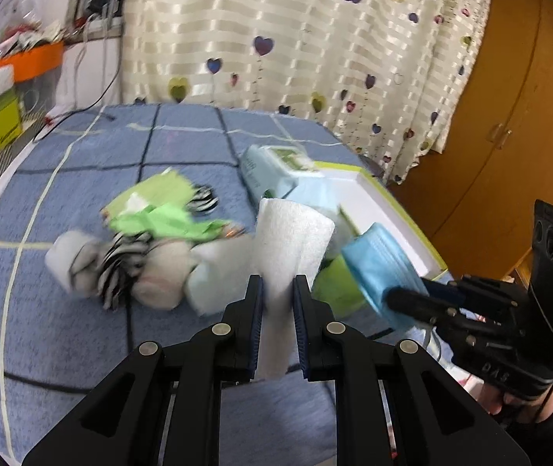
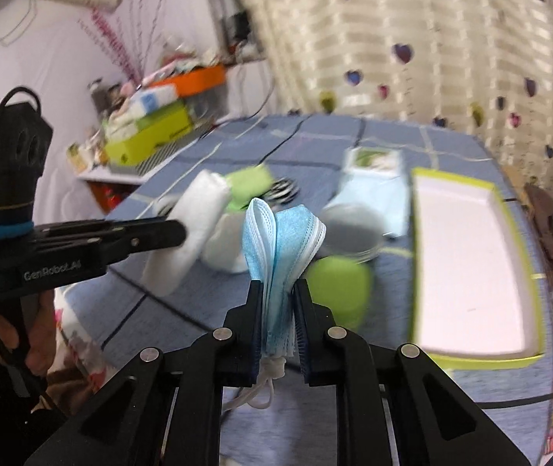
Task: Organize soft objects
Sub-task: 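Carry the mask into the white box and open the right gripper while the left carries the towel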
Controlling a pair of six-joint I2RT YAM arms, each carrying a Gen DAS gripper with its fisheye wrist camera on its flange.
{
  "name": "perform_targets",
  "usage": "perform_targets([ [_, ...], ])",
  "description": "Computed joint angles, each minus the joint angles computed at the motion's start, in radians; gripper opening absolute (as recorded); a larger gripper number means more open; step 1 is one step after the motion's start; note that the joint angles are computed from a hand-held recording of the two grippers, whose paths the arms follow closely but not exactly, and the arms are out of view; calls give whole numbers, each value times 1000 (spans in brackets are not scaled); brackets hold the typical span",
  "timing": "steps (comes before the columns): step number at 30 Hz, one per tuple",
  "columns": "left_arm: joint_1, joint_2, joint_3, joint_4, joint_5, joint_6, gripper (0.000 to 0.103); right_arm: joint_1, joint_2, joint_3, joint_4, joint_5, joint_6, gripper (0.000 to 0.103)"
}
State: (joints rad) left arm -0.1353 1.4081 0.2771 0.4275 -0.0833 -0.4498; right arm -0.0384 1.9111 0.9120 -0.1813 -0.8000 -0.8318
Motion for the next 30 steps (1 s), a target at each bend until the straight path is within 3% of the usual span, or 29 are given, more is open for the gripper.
perform_targets([
  [12, -115, 234, 381, -133, -12, -10, 16, -130, 227, 374, -96, 5, 72, 15],
  [30, -151, 671, 894, -346, 45, -70, 16, -105, 655, 952, -299, 144, 147, 15],
])
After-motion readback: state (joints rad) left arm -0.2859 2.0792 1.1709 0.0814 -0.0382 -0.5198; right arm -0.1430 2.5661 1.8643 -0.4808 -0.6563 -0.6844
